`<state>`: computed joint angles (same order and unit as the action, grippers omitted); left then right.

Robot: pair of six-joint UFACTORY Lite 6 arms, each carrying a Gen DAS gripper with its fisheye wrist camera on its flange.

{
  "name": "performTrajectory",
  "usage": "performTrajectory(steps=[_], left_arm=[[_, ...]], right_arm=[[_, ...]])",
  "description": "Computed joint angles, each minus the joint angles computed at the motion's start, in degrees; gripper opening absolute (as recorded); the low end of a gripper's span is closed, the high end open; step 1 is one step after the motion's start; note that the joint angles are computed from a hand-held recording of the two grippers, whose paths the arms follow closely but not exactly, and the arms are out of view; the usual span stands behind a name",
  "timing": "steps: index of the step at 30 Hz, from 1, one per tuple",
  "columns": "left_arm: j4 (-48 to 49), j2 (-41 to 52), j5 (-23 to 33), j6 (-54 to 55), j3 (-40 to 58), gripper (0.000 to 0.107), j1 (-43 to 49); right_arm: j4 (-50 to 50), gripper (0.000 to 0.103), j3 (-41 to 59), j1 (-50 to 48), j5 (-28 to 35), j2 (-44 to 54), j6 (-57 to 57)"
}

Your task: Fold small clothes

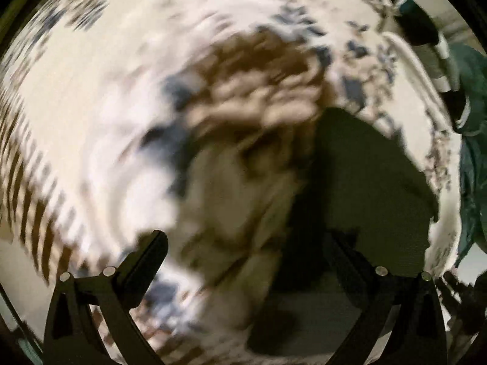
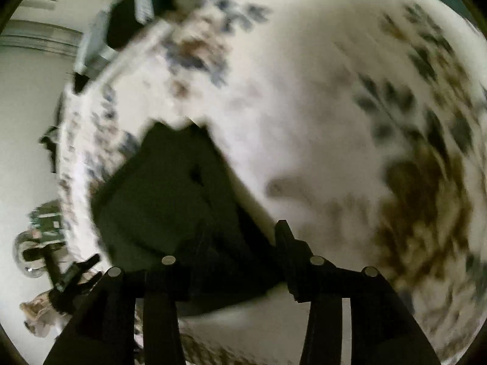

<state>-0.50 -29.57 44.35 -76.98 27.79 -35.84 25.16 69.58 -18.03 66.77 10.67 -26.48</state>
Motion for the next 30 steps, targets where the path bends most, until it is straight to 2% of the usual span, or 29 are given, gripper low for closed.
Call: performTrajectory(steps=[2, 6, 9, 11, 12, 13, 17, 22, 26, 27, 28, 29, 30], left_arm=[[1.4, 6.8, -3.8, 5.4, 4.1, 0.103, 3.9], [-2.6, 17.4, -9.1, 18.7, 9.6, 0.103, 11.0], [-3.6, 23.4, -10.7, 22.1, 15.1, 0.102, 11.7], [-4.4, 22.7, -13.1, 26.3, 13.7, 0.089, 14.3], [-4.4, 23.9, -14.4, 25.8, 14.7, 0.064, 13.3], [-6.1, 24.7, -15.4, 26.8, 15.6, 0.048, 12.7], [-7.3, 28.3, -16.4, 29.7, 17.7, 0.047, 14.8], [-13.0, 31.3, -19.3, 35.0, 17.3, 0.047, 18.1], [-14.1, 29.2, -19.2, 36.6, 15.2, 0.047, 18.7], [-14.1, 29.2, -19.1, 36.5, 15.3, 0.047, 18.7], [-14.4, 29.3, -19.0, 36.5, 15.6, 0.047, 18.7], [-15.4, 28.4, -18.4, 36.9, 15.4, 0.047, 19.2], [-15.8, 29.2, -19.6, 37.7, 16.1, 0.047, 18.3]], right_arm=[[3.7, 0.046, 7.8, 3.1, 0.6, 7.0, 0.6], [6.8, 0.046, 27.2, 10.2, 2.8, 25.6, 5.0], [0.9, 0.046, 36.0, 16.3, 2.7, 33.4, 6.1], [-2.5, 0.046, 38.0, 19.1, 2.5, 35.2, 5.2], [-3.7, 0.046, 37.7, 20.1, 1.8, 35.4, 4.7], [-4.6, 0.046, 36.6, 20.4, 1.1, 34.9, 4.5], [-3.2, 0.046, 30.9, 19.1, -2.0, 31.9, 2.1], [-5.3, 0.046, 32.7, 21.0, -2.6, 32.3, 2.3], [-8.5, 0.046, 33.3, 24.2, -3.3, 31.5, 0.1], [-8.9, 0.044, 34.1, 24.9, -4.0, 32.7, 0.4], [-8.1, 0.036, 35.4, 24.8, -4.2, 34.2, 0.6], [-5.3, 0.012, 37.4, 24.1, -4.0, 36.2, 0.7], [-2.4, 0.006, 41.5, 23.5, -2.0, 39.5, 1.8]])
